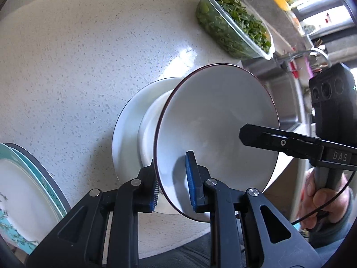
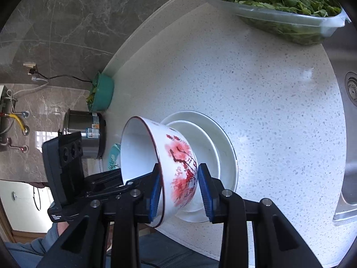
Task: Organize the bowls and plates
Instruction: 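Carry the red-flowered bowl over the white bowl stack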
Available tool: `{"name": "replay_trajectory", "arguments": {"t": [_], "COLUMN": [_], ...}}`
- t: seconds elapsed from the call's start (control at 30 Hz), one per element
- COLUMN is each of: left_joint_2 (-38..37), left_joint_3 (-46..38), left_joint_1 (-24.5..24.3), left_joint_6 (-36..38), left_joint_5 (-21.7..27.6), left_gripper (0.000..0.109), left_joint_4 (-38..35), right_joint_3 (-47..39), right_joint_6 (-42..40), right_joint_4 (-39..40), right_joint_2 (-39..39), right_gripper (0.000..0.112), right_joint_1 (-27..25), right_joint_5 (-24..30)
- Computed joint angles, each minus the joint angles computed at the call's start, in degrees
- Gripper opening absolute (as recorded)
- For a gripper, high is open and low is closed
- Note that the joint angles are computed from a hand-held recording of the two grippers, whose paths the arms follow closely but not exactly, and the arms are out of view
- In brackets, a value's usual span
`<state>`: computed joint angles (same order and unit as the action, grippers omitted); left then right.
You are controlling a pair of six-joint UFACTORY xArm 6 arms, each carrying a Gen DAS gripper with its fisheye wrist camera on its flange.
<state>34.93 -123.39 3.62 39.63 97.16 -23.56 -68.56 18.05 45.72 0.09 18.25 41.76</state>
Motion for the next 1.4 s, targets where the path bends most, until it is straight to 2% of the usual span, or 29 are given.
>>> {"name": "replay_trajectory", "arguments": {"t": [0.13, 0.23, 0.47, 0.57, 0.63, 0.73, 0.97, 1.1, 1.17, 1.3, 1.4], "left_joint_2": [-1.88, -5.51, -9.01, -10.24, -11.06, -12.25, -11.69, -10.98, -10.14, -8.53, -8.44], "left_joint_3": [3.50, 9.35, 15.21, 17.18, 18.56, 20.53, 20.27, 19.33, 17.94, 15.30, 15.01], "left_joint_1": [-0.49, -1.02, -3.06, -3.64, -4.12, -4.58, -4.98, -5.29, -5.06, -4.93, -4.75], "left_joint_6": [1.23, 3.47, 5.07, 6.70, 7.77, 8.97, 8.83, 8.37, 8.01, 6.65, 6.24], "left_joint_5": [-2.85, -7.26, -13.02, -14.66, -15.54, -16.62, -17.53, -17.30, -16.36, -14.77, -14.40], "left_gripper": [0.019, 0.019, 0.027, 0.040, 0.053, 0.064, 0.071, 0.076, 0.076, 0.076, 0.076], "left_joint_4": [2.03, 3.17, 4.92, 5.20, 5.48, 5.71, 5.42, 5.27, 4.57, 3.87, 3.49], "right_joint_3": [0.71, 1.01, -2.57, -3.55, -4.40, -4.21, 0.83, 1.80, 2.98, 2.87, 4.37], "right_joint_6": [-0.87, -0.42, 4.08, 5.44, 6.34, 6.57, 3.57, 3.44, 2.25, 1.91, 0.64], "right_joint_4": [0.62, -0.45, -10.86, -14.72, -17.28, -18.11, -8.37, -7.37, -4.12, -3.39, 1.21], "right_joint_2": [0.37, 0.44, 2.38, 2.83, 3.17, 2.93, 0.75, -0.14, -0.75, -0.69, -1.43], "right_gripper": [0.037, 0.037, 0.036, 0.036, 0.036, 0.036, 0.034, 0.034, 0.034, 0.034, 0.033], "right_joint_1": [0.11, 0.41, 2.10, 2.85, 3.39, 3.82, 3.79, 3.46, 2.77, 2.10, 1.69], "right_joint_5": [0.42, 0.48, 1.88, 2.17, 2.66, 2.34, -2.53, -3.19, -3.78, -3.36, -4.74]}}
